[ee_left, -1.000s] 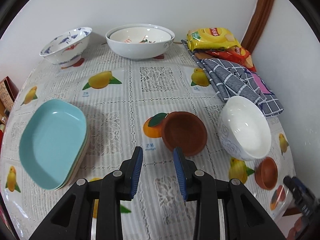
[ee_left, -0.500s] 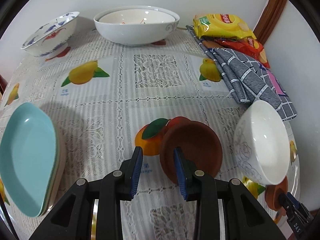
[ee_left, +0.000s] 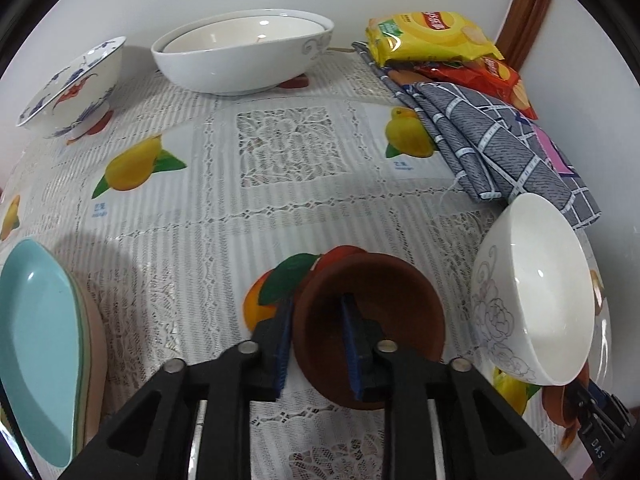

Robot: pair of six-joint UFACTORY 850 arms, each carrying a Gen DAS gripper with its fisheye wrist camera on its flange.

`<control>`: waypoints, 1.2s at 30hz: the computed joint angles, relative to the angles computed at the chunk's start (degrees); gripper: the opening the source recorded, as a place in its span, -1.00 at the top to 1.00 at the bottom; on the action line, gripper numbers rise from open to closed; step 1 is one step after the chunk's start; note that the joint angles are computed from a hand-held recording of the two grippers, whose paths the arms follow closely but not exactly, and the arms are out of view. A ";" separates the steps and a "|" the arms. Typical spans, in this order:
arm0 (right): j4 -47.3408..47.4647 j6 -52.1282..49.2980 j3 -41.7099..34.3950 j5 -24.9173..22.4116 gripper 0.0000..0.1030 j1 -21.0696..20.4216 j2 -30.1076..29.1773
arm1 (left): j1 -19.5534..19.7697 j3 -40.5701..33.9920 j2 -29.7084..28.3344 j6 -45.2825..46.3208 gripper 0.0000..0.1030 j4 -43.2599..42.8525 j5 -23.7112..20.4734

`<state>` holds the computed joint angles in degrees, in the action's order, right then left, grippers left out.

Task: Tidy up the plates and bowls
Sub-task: 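Grasp a brown clay dish rim with the left tool while the right tool grasps another brown dish, then carry both brown dishes toward the white floral bowl with both tools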

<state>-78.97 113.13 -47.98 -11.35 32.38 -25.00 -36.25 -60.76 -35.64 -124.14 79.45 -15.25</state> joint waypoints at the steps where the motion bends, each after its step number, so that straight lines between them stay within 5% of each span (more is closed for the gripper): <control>1: -1.63 1.44 -0.03 0.43 0.47 0.01 0.00 | -0.10 -0.08 -0.05 0.34 0.61 -0.19 -0.26; 4: -9.42 8.98 0.44 2.01 0.73 -0.24 0.24 | 0.05 0.50 0.35 -1.53 0.67 1.30 0.44; 19: -39.80 41.20 4.11 -1.93 0.85 0.57 3.11 | -1.36 7.91 6.05 -21.96 0.85 17.92 1.60; 36: -52.03 54.91 8.39 -5.63 0.85 1.89 9.50 | -3.24 14.84 16.13 -13.46 0.84 8.05 -2.74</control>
<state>-130.99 168.04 -39.59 -16.98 34.27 -15.50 -39.49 -45.92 -19.51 -137.59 87.50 -17.99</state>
